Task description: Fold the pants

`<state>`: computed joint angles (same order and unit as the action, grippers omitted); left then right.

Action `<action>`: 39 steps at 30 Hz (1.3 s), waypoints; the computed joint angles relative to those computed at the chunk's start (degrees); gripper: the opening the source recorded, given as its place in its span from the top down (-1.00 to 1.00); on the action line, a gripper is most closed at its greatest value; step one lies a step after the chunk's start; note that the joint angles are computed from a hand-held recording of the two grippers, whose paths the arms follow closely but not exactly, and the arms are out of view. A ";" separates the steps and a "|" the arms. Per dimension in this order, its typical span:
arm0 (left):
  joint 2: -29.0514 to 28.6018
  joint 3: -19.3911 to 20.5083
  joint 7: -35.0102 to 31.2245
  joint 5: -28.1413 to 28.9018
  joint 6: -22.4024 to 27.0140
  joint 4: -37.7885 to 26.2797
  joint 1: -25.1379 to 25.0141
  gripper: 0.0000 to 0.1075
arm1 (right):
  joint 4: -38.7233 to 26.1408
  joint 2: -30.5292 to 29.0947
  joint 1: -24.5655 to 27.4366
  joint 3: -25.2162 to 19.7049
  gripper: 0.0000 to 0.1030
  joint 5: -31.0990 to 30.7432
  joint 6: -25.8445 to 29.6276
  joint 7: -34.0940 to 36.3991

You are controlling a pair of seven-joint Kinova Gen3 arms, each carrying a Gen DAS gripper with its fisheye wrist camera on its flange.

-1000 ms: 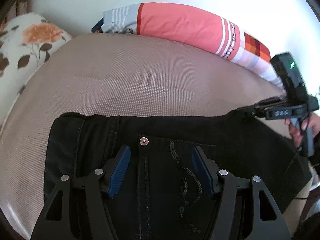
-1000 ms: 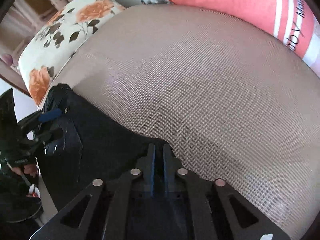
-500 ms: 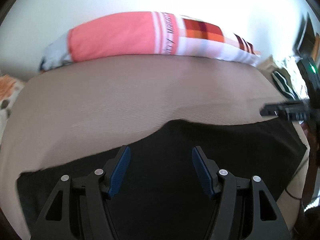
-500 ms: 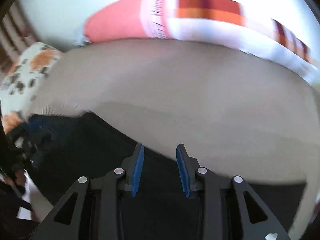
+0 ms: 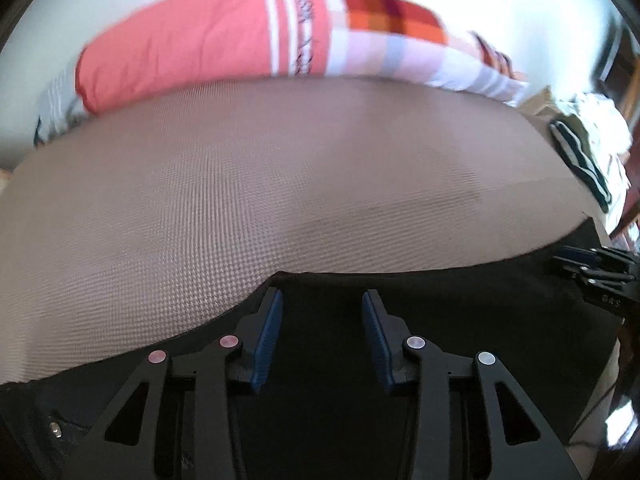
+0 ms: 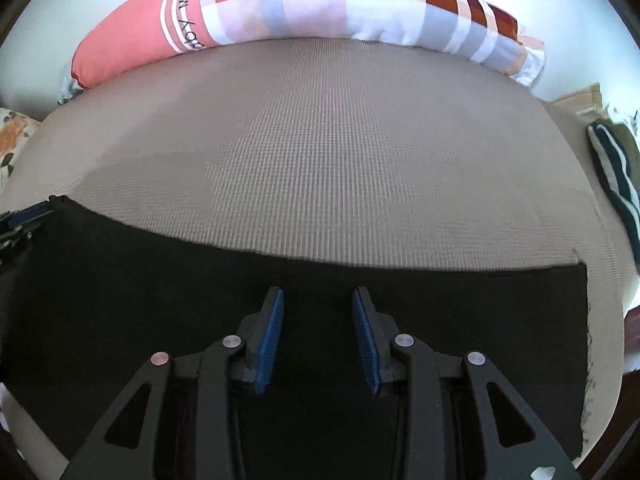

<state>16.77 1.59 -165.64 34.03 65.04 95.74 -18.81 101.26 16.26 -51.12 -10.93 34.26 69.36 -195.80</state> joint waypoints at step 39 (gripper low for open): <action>-7.28 -7.97 -4.57 -4.32 9.27 5.17 -8.35 0.19 | 36.45 -41.37 -21.65 -14.61 0.17 -10.03 2.46 -50.04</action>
<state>9.49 -6.38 -170.21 29.70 74.30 100.90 -27.16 137.70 -25.12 -72.76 -25.54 24.23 71.82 -245.84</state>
